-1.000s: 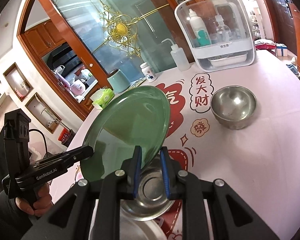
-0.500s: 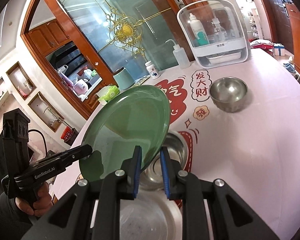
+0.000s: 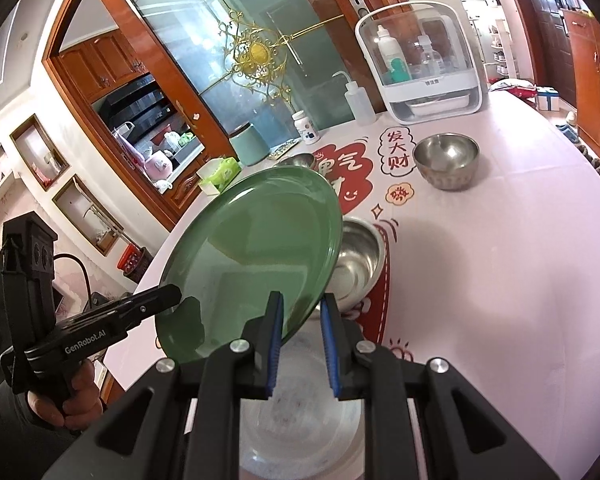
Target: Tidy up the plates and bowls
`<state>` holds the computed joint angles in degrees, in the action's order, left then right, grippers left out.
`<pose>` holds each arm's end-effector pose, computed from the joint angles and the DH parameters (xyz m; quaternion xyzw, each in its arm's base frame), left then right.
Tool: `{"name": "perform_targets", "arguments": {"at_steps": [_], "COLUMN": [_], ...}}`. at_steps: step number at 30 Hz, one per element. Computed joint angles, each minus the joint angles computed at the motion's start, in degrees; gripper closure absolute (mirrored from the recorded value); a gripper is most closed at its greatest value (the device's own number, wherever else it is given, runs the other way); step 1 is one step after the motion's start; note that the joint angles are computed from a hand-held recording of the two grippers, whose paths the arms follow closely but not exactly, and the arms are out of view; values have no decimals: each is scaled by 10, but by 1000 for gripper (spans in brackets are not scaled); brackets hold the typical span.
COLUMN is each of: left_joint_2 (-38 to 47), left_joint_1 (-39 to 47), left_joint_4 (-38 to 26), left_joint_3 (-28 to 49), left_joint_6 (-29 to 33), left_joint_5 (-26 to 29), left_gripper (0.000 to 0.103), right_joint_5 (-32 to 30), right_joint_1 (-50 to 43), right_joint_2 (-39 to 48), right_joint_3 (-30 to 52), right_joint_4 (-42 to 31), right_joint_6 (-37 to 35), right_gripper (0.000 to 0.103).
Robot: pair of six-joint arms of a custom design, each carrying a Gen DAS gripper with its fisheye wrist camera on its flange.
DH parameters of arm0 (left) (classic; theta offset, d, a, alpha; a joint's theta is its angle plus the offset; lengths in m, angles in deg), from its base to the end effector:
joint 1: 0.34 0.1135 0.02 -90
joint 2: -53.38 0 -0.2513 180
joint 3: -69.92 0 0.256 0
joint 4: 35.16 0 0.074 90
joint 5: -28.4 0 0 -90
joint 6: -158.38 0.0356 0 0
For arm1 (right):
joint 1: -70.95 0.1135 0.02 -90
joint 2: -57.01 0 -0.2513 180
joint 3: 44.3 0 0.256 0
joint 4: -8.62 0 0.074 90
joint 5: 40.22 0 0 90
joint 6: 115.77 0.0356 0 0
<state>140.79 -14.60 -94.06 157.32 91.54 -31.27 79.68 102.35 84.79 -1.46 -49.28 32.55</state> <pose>0.3045 -0.0959 0.2748 0.3647 0.8582 -0.2312 0.2774 0.1132 0.0483 0.2258 0.3065 0.8371 0.1050 0.4407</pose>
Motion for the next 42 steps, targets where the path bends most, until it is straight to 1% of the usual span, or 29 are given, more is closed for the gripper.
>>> {"name": "perform_targets", "arguments": {"at_steps": [2,3,5,9,14,15,24,28,33,42], "left_joint_2": [-6,-8,-10,-14,-13,-14,-19,-16,24,37], "left_joint_1": [14,21,33,54,76,81,101,105,104,91], "left_joint_4": [-11,-16,-25,-44,-68,-72,-86,-80,-94,-83], "left_joint_3": [-9,-12,-18,-31,-40,-44,-77,-97,-88,-97], "left_joint_6": [21,31,50,88,132,145,211,240,245,234], "left_joint_5": [9,13,20,30,33,35,27,17,10,-5], "left_gripper": [84,84,84,84,84,84,84,84,84,84], "right_joint_5": [28,50,75,122,148,155,158,142,114,71], "right_joint_1": [38,70,107,192,260,278,363,372,370,334], "right_joint_2": [10,22,41,94,161,177,272,303,312,306], "right_joint_3": [3,5,8,14,24,26,33,30,21,6], "right_joint_4": [-14,-24,-35,-63,-82,-88,-110,-96,-77,-47], "right_joint_6": [37,69,110,223,332,364,531,560,579,543], "right_gripper": [85,85,85,85,85,85,85,85,85,85]}}
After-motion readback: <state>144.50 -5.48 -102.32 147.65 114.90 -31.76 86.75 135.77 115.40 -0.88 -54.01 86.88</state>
